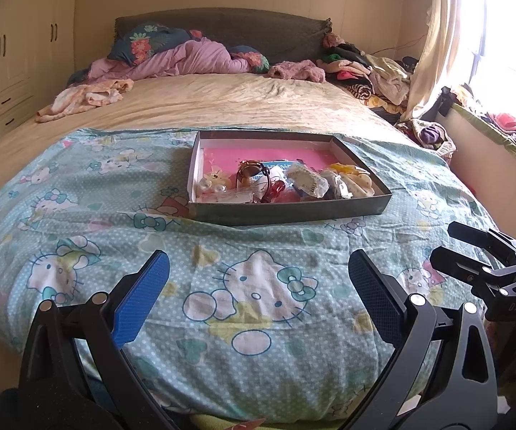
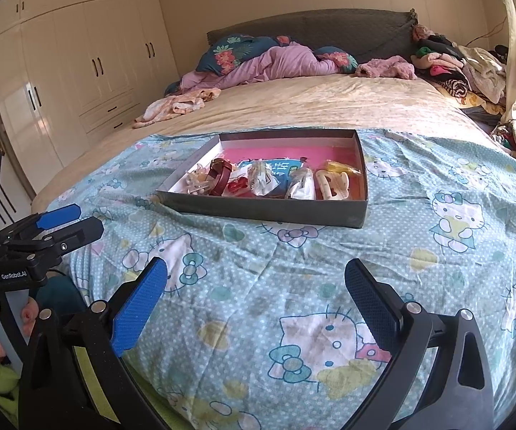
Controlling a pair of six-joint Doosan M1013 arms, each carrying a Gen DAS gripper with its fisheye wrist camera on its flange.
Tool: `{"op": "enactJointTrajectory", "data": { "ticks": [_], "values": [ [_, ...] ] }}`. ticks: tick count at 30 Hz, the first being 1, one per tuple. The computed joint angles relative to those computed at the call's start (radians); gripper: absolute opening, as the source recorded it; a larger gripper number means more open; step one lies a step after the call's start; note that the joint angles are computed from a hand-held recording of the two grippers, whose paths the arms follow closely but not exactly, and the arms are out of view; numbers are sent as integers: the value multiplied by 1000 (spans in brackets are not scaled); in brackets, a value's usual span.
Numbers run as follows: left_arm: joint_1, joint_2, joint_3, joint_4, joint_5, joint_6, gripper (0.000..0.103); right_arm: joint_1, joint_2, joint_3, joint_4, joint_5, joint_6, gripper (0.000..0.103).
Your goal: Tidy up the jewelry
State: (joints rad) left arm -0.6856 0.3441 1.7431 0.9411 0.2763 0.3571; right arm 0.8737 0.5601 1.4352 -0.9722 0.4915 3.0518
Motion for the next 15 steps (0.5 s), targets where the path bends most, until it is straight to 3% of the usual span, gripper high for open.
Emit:
{"op": "enactJointTrajectory", "data": {
  "ticks": [15],
  "values": [
    [-2,0,3,-22,10,24,93,1,0,0,1,1,-3,99]
  ]
}}
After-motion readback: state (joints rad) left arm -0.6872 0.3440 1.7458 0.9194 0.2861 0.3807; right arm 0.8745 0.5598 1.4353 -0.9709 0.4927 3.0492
